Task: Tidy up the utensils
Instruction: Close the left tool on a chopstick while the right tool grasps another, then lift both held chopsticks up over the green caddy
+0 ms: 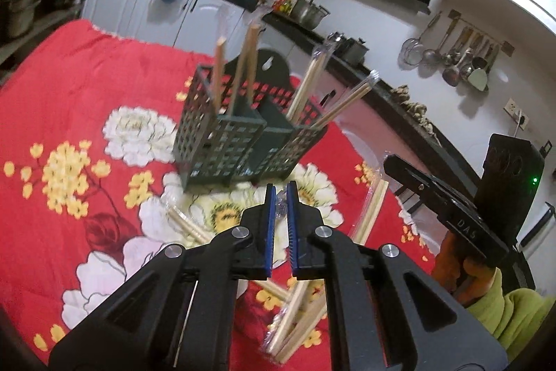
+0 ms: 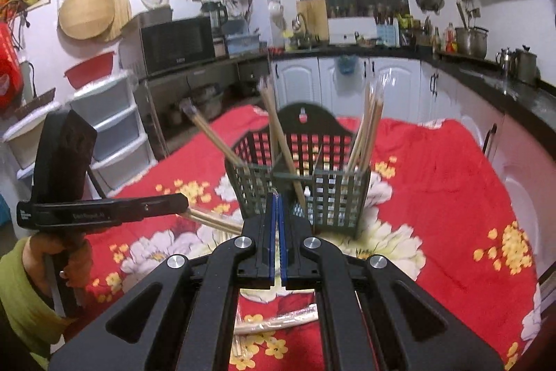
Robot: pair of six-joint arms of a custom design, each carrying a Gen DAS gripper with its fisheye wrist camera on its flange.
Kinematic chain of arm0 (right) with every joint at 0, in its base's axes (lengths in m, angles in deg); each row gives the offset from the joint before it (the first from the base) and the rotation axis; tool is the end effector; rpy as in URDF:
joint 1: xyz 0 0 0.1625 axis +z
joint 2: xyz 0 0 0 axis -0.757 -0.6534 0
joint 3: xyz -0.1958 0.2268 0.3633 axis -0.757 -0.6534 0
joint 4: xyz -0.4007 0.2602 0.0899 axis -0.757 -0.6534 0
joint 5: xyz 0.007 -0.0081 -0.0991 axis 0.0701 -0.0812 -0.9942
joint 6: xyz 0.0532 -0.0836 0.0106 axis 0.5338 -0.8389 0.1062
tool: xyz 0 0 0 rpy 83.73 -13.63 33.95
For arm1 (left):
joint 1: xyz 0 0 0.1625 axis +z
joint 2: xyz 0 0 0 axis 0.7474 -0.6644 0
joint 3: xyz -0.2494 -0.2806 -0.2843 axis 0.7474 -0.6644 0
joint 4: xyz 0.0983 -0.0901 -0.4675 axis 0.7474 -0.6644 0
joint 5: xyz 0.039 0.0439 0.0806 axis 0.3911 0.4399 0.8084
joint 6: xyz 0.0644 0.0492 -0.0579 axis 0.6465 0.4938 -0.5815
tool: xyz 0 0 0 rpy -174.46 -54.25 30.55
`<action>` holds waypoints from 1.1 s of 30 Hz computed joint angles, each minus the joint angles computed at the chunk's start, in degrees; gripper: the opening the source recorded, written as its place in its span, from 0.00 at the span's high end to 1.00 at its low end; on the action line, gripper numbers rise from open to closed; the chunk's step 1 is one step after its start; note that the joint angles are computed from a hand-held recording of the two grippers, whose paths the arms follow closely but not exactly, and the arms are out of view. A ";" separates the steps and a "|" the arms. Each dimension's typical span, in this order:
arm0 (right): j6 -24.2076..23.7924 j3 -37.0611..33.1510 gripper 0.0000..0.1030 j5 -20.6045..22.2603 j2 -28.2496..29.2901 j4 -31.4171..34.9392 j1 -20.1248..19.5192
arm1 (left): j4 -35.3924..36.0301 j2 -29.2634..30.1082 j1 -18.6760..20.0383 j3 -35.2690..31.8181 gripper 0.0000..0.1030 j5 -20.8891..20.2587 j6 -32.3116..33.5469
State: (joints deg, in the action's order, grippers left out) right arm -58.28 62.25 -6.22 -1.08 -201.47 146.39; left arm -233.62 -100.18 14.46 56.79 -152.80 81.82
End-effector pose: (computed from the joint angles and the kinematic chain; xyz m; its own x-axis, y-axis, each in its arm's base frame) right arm 0.2276 -0.7107 0.1707 -0.6292 -0.6127 0.4782 -0.7675 0.3925 -0.5069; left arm -0.1612 -0.6744 0.2430 -0.9288 0.2684 -0.2556 0.3702 0.6400 -0.6733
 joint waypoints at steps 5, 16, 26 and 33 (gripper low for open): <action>0.07 0.31 0.98 1.54 -1.02 -1.53 0.26 | -1.28 0.11 -1.18 -0.90 0.97 -0.52 2.02; 0.01 1.12 0.98 3.97 -2.60 -5.46 0.64 | -5.00 0.32 -3.63 -2.69 0.97 -1.92 6.43; 0.63 0.93 0.98 5.40 -3.07 -7.82 0.85 | -5.97 0.88 -4.73 -4.25 0.97 -2.46 8.68; 0.26 0.07 0.98 6.79 -3.04 -7.88 1.35 | -6.34 1.30 -4.92 -5.43 0.97 -2.16 9.61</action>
State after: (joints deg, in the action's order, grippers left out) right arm -58.02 62.32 0.57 -4.12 -209.35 147.74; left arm -239.96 -98.89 9.55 51.37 -154.96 91.43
